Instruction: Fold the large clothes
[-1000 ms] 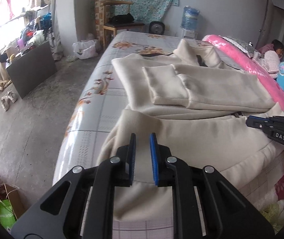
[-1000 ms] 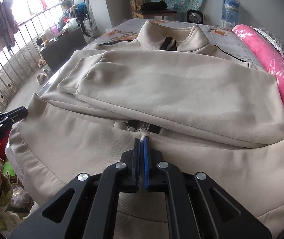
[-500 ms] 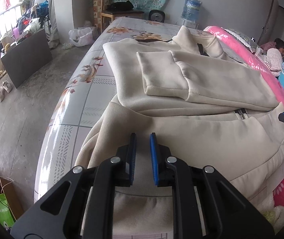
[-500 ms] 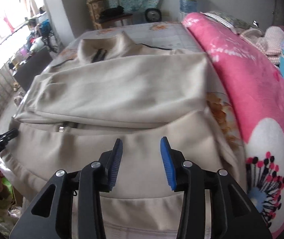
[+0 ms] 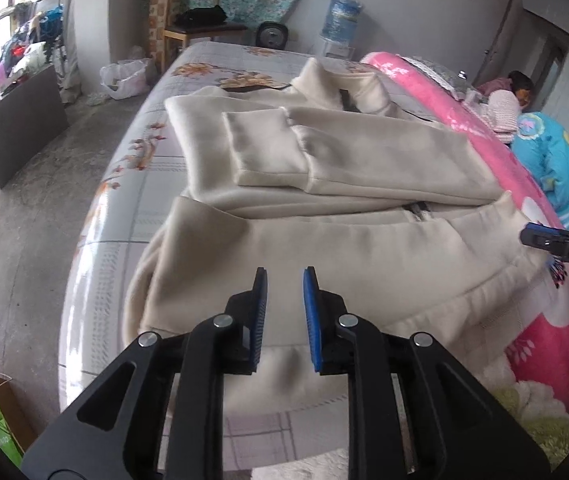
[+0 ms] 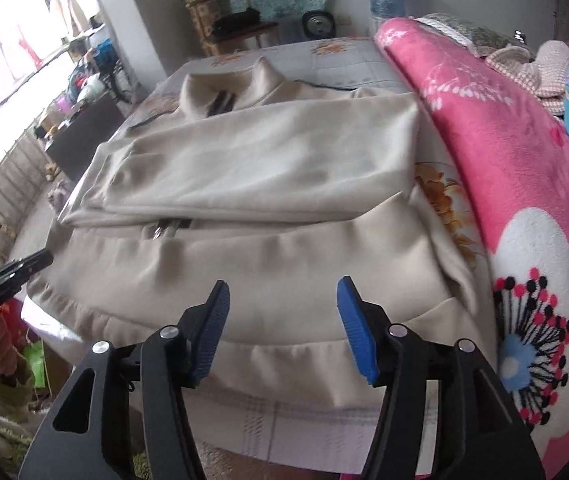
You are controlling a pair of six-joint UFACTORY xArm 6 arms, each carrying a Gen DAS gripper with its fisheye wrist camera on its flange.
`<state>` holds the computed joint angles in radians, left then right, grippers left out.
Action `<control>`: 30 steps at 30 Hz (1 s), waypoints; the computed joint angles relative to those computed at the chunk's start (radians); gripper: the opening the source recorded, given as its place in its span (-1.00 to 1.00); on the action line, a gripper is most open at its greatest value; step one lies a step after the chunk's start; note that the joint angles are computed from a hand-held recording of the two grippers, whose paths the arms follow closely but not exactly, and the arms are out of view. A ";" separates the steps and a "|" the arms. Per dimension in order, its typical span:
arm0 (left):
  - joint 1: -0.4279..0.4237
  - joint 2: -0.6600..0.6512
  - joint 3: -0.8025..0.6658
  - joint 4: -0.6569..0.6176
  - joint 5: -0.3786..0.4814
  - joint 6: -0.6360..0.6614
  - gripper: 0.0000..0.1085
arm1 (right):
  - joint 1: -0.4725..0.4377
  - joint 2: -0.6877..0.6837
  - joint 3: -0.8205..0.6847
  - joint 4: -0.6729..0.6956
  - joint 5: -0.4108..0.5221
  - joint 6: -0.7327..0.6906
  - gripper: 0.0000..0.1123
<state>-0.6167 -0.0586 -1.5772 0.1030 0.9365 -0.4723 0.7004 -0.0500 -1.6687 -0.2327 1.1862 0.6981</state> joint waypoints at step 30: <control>-0.086 0.056 -0.089 0.102 0.072 -0.023 0.27 | 0.082 0.110 -0.089 0.042 -0.024 -0.041 0.53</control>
